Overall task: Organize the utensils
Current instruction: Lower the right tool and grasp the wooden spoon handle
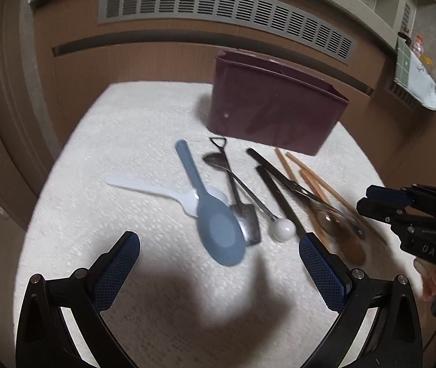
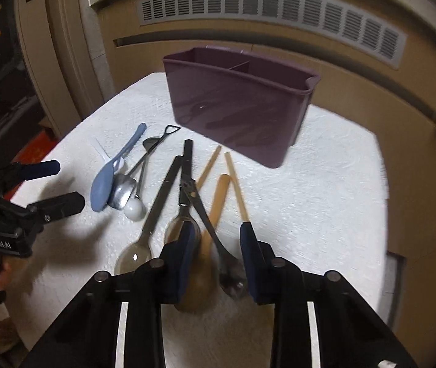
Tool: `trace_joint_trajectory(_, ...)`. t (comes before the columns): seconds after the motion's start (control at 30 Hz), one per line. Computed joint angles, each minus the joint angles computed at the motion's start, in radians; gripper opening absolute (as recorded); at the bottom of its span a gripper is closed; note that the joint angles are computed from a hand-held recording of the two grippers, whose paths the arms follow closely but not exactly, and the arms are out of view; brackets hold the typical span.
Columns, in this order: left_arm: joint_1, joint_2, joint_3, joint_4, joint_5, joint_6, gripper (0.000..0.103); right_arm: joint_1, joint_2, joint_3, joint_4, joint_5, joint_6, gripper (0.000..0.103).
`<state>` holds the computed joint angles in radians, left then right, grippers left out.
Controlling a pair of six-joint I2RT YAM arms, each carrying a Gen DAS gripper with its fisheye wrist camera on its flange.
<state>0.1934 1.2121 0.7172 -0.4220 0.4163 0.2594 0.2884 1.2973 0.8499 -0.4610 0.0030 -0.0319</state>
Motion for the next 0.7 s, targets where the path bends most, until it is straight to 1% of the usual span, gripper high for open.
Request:
trace_joint_trajectory(0.03, 0.003, -0.013, -0.01, 0.02, -0.011, 0.003, 0.103, -0.005, 0.026, 0.012, 0.007, -0.013, -0.004, 0.017)
trace_joint_trajectory(0.07, 0.006, -0.029, -0.024, 0.05, -0.028, 0.003, 0.103, -0.002, 0.062, 0.028, 0.02, -0.015, -0.002, 0.013)
trace_joint_trajectory(0.13, 0.013, -0.037, -0.033, 0.088, -0.05, 0.003, 0.103, -0.004, 0.134, 0.061, 0.039, -0.027, 0.014, 0.013)
trace_joint_trajectory(0.2, 0.034, -0.024, -0.022, 0.092, -0.036, 0.004, 0.103, -0.01, 0.197, 0.091, 0.057, -0.028, 0.039, 0.012)
trace_joint_trajectory(0.33, 0.07, 0.055, 0.048, 0.031, 0.01, 0.021, 0.103, 0.001, 0.299, 0.153, 0.053, 0.03, 0.062, 0.012)
trace_joint_trajectory(0.37, 0.079, 0.076, 0.067, 0.017, 0.021, 0.021, 0.103, 0.002, 0.304, 0.154, 0.054, 0.031, 0.065, 0.012)
trace_joint_trajectory(0.47, 0.081, 0.104, 0.09, 0.02, 0.021, -0.008, 0.103, 0.003, 0.28, 0.138, 0.058, 0.03, 0.058, 0.011)
trace_joint_trajectory(0.57, 0.069, 0.124, 0.113, -0.006, 0.039, 0.002, 0.101, -0.007, 0.202, 0.098, 0.063, 0.027, 0.071, 0.011)
trace_joint_trajectory(0.6, 0.064, 0.125, 0.114, -0.012, 0.047, 0.011, 0.097, -0.01, 0.174, 0.085, 0.067, 0.031, 0.077, 0.011)
trace_joint_trajectory(0.63, 0.058, 0.121, 0.11, -0.016, 0.052, 0.024, 0.09, -0.015, 0.134, 0.068, 0.066, 0.029, 0.082, 0.011)
trace_joint_trajectory(0.67, 0.048, 0.119, 0.104, -0.018, 0.049, 0.041, 0.087, -0.019, 0.102, 0.054, 0.063, 0.022, 0.084, 0.011)
trace_joint_trajectory(0.7, 0.035, 0.116, 0.097, -0.016, 0.041, 0.052, 0.081, -0.023, 0.076, 0.044, 0.06, 0.019, 0.086, 0.011)
